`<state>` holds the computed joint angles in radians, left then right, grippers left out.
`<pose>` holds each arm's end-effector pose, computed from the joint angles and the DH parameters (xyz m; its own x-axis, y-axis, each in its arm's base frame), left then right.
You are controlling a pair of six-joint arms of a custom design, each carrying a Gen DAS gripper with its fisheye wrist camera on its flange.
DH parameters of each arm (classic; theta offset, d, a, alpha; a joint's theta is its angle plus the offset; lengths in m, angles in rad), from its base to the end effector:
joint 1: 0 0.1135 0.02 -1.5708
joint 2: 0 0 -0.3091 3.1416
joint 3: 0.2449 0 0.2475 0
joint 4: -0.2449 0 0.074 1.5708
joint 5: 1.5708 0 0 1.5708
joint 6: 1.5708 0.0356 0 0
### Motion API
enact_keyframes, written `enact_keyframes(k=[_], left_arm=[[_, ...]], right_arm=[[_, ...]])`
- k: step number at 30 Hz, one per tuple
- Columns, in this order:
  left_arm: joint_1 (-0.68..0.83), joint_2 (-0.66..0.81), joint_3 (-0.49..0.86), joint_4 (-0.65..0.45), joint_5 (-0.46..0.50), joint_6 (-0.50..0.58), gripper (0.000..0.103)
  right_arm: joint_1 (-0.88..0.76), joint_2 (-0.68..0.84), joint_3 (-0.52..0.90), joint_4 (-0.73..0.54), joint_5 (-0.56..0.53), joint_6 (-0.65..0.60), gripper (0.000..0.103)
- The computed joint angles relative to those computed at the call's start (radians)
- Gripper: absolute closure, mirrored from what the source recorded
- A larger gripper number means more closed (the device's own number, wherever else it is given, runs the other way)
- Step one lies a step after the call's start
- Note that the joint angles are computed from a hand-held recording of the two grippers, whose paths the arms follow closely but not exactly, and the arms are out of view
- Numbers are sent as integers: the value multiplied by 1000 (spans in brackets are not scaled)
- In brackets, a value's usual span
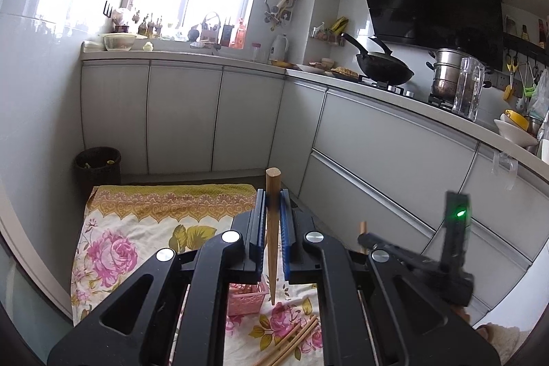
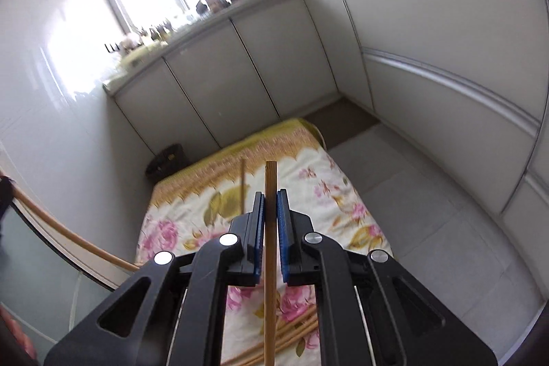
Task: Organize utensils
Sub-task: 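Lift both held chopsticks and carry them upright above the pink basket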
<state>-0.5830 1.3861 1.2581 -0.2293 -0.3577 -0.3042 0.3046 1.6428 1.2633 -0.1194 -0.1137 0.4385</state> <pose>0.2653 -0.1600 0.4087 -0.3510 -0.1046 -0.9305 0.1433 0.9760 -0.1638 0.3647 0.1189 0.3363 -0.5801 0.2598 -0.7720 -0.1620 0.8920 0.4220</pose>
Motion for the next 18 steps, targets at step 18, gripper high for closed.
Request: enact_keyframes(k=[18], left_arm=[[142,285,96,75,8,38,95]], right_arm=[[143,62,63,457,311,-130,95]])
